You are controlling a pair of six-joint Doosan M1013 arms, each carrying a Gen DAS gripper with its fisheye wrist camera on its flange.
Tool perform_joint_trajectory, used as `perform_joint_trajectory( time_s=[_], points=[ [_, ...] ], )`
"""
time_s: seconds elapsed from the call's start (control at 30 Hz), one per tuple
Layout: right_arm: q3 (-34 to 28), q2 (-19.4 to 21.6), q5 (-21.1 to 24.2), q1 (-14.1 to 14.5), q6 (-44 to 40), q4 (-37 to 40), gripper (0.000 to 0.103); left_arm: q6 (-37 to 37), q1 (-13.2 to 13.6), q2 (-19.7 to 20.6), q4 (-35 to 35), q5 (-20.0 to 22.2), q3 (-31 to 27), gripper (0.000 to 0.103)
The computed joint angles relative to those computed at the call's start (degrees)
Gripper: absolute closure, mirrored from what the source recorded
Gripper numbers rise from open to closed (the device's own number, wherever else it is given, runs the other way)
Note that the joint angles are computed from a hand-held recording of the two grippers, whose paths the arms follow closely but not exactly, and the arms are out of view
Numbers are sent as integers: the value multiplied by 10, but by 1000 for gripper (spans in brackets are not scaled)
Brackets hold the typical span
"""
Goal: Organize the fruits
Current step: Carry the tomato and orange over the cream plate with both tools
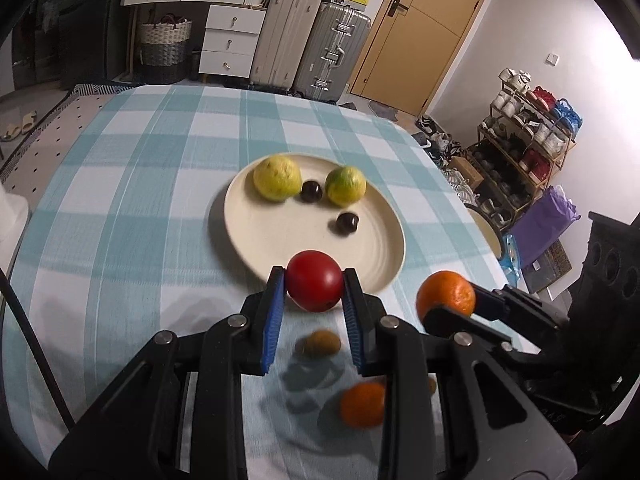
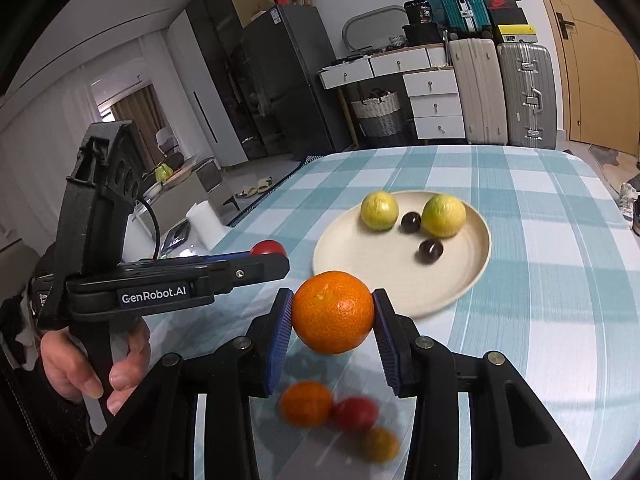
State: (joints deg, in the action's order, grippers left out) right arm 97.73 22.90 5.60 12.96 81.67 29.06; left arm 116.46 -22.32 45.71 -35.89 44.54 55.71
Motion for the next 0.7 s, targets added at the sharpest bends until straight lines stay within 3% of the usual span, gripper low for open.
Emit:
perform_joint_trajectory(
  time_s=[0.4, 0.5, 0.7],
  points=[
    [-60, 42, 40, -35, 77, -55, 63, -64, -10, 106, 31, 115, -191, 78],
    [-72, 51, 49, -41, 144, -121, 63, -79, -13, 135, 32, 147, -240, 78],
    [-85, 65, 61, -53, 158, -126, 63, -107, -20, 186, 48, 193, -331, 78]
  ],
)
